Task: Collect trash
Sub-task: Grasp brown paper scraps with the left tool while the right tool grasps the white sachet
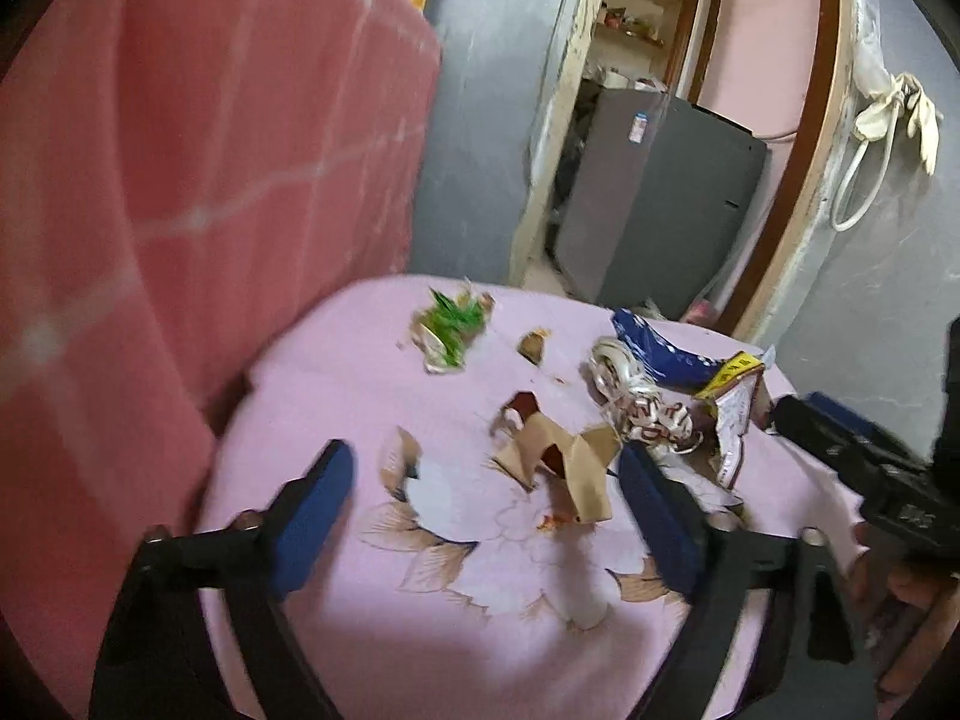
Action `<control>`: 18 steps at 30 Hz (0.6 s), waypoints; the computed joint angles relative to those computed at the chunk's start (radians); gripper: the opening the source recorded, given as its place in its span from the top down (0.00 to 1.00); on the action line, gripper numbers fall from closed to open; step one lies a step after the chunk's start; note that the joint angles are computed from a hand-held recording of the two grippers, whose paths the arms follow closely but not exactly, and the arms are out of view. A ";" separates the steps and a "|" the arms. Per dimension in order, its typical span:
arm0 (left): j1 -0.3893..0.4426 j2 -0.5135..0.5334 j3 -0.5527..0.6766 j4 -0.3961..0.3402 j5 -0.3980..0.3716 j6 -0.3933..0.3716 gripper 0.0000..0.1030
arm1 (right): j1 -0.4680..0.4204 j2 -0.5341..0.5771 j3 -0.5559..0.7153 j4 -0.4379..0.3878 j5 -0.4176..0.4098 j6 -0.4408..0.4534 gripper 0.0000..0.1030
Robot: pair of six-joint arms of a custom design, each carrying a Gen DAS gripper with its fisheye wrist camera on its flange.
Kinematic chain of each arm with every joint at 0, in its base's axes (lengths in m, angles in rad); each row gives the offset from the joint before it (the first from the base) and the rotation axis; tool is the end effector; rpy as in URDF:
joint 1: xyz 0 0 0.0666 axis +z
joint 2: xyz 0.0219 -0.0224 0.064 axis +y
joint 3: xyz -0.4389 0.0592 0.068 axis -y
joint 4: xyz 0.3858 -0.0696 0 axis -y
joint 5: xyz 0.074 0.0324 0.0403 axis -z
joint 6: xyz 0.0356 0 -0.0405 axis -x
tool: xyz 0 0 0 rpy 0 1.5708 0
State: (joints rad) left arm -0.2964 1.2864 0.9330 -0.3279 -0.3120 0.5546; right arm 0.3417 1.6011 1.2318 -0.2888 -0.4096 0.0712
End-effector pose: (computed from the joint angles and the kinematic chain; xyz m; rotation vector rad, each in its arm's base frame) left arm 0.3949 -0.1096 0.3693 -0.4488 2.1702 -0.1182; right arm 0.5110 0.1963 0.3626 -0.6768 2.1269 0.6040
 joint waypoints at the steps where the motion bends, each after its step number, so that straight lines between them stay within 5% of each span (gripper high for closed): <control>1: 0.006 0.003 0.000 0.008 0.026 0.002 0.31 | 0.002 0.012 0.014 -0.018 -0.005 0.001 0.05; 5: 0.019 0.025 0.014 0.014 0.093 -0.003 0.33 | 0.011 0.052 0.066 -0.095 -0.018 0.017 0.13; 10: 0.035 0.050 0.030 -0.003 0.149 0.018 0.52 | 0.024 0.089 0.119 -0.186 -0.013 0.050 0.27; 11: 0.038 0.048 0.027 0.001 0.158 0.022 0.57 | 0.024 0.089 0.119 -0.192 -0.016 0.053 0.35; 14: 0.049 0.048 0.020 0.019 0.195 0.025 0.80 | 0.023 0.082 0.111 -0.182 -0.019 0.056 0.40; 18: 0.057 0.045 0.014 0.030 0.240 0.029 0.99 | 0.023 0.069 0.092 -0.166 -0.014 0.058 0.43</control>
